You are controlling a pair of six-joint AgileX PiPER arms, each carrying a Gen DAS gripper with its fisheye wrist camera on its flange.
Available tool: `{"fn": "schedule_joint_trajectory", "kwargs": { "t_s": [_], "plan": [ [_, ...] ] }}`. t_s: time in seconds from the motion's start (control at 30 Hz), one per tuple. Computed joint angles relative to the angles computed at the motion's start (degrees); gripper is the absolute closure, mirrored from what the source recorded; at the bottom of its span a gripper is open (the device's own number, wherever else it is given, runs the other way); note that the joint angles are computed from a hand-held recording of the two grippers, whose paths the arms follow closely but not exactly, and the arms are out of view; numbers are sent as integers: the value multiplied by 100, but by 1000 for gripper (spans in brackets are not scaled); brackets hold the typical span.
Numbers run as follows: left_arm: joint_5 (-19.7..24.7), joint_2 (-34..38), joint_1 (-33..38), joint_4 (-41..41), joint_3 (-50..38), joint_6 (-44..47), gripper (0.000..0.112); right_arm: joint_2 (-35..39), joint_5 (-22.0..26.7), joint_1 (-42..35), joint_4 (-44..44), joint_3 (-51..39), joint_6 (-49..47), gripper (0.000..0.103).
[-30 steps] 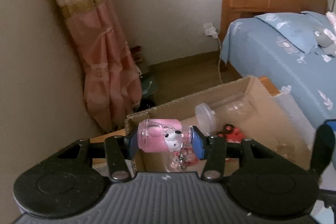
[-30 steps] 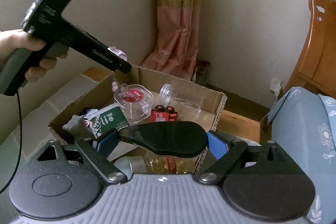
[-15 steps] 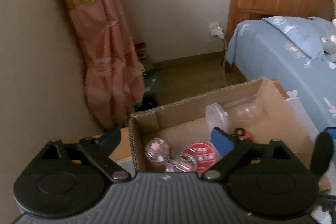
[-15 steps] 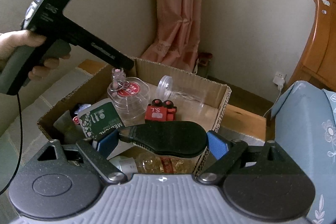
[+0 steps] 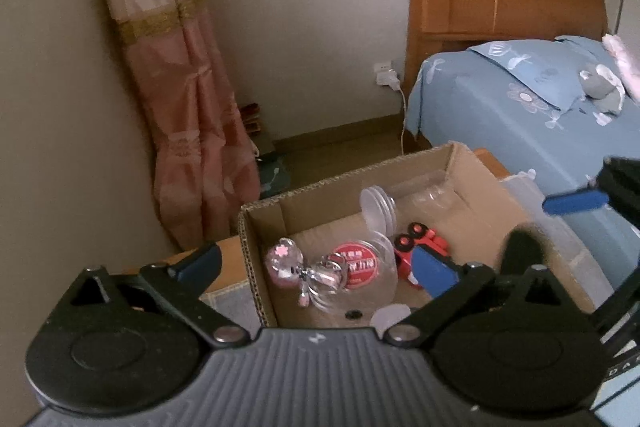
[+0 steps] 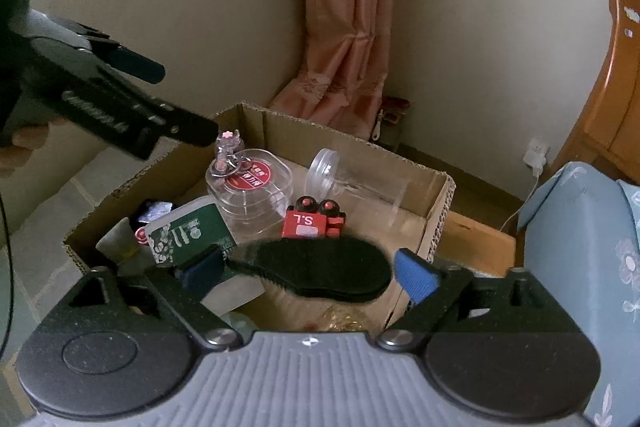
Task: Organize rigid objects
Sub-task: 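Drop the charm and black case into the cardboard box, opening both grippers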
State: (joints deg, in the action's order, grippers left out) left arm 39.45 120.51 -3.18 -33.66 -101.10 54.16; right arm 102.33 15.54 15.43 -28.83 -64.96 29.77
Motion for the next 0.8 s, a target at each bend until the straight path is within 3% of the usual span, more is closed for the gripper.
{"fn": "schedule_joint_trajectory", "kwargs": {
  "t_s": [0.3, 0.57, 0.7, 0.8],
  "plan": [
    [-504, -672, 97, -630, 1015, 687, 11, -411, 612, 421, -1020, 171, 1326, 0],
    [-1233, -2244, 237, -948, 3030, 795, 11, -1031, 2169, 1209, -1482, 437, 3116, 0],
    [-1867, -3196, 169, -1025, 4351, 930, 11, -1339, 2764, 1813, -1759, 830, 4246, 0],
    [-2624, -3764, -104, -82, 5214, -119, 11, -1576, 3154, 2325, -1978, 1176, 5150, 0]
  ]
}}
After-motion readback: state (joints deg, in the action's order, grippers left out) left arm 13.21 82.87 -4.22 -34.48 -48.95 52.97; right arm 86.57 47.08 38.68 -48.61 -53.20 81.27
